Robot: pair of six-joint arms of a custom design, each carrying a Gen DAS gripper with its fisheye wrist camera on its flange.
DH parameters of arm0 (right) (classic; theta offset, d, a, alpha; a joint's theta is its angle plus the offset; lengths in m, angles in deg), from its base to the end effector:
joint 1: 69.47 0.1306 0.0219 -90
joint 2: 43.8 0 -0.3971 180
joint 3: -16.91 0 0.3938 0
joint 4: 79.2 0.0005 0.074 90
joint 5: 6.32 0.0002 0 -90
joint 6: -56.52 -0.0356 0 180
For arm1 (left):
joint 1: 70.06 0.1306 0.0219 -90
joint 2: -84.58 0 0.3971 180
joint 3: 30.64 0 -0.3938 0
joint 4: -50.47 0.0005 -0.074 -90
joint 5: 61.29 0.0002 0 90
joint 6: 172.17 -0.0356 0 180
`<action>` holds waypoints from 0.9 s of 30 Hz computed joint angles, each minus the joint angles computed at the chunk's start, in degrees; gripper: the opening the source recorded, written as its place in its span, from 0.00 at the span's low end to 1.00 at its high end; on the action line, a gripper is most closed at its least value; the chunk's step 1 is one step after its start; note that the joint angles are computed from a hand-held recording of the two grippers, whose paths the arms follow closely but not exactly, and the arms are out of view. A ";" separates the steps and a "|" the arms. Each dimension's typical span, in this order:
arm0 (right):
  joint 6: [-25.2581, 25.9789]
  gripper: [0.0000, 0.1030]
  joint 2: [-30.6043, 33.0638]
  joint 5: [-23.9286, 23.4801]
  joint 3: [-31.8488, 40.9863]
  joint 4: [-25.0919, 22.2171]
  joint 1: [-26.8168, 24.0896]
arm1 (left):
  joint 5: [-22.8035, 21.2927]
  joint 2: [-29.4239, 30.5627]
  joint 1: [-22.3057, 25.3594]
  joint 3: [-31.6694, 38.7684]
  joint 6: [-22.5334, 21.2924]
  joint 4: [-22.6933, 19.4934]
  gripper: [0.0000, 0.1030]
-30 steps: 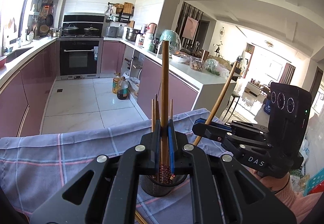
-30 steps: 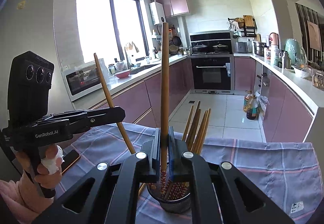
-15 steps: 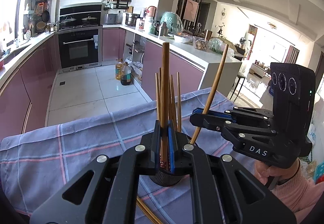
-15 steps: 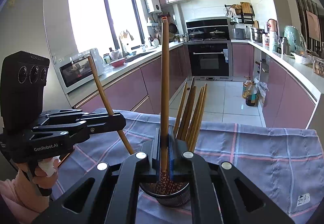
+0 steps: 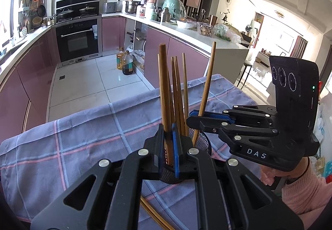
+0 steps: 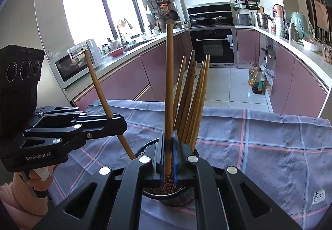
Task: Organize utensils
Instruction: 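Lower both held chopsticks into the mesh cup among the others, then open both tools to release the chopsticks in the cup and withdraw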
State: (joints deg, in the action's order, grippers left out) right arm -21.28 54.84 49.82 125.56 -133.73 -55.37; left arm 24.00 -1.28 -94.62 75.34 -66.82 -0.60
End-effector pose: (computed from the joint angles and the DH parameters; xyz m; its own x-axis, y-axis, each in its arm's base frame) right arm 0.5220 0.1511 0.5189 -0.5405 -0.3167 -0.7795 -0.7180 0.6565 0.2312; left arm 0.4746 -0.2142 0.5381 -0.6490 0.0065 -0.7607 0.1914 0.9692 -0.1550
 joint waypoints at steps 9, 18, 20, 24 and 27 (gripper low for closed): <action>-1.51 0.06 1.07 0.35 0.40 0.01 -0.39 | 0.26 3.57 0.94 3.14 -0.03 -1.64 0.08; -3.04 0.07 0.72 0.59 -0.13 1.07 -0.40 | 0.66 4.38 1.08 2.29 1.18 -1.10 0.09; -3.05 0.08 0.92 0.45 0.22 1.06 -0.50 | 0.77 3.84 1.14 1.36 1.61 -0.39 0.10; -3.86 0.18 0.48 0.39 -0.43 2.16 -0.69 | 0.44 2.13 1.14 -1.16 2.35 1.26 0.14; -4.02 0.18 -0.04 -0.03 -1.04 2.51 -0.84 | -0.72 0.34 0.97 -3.52 2.53 2.90 0.16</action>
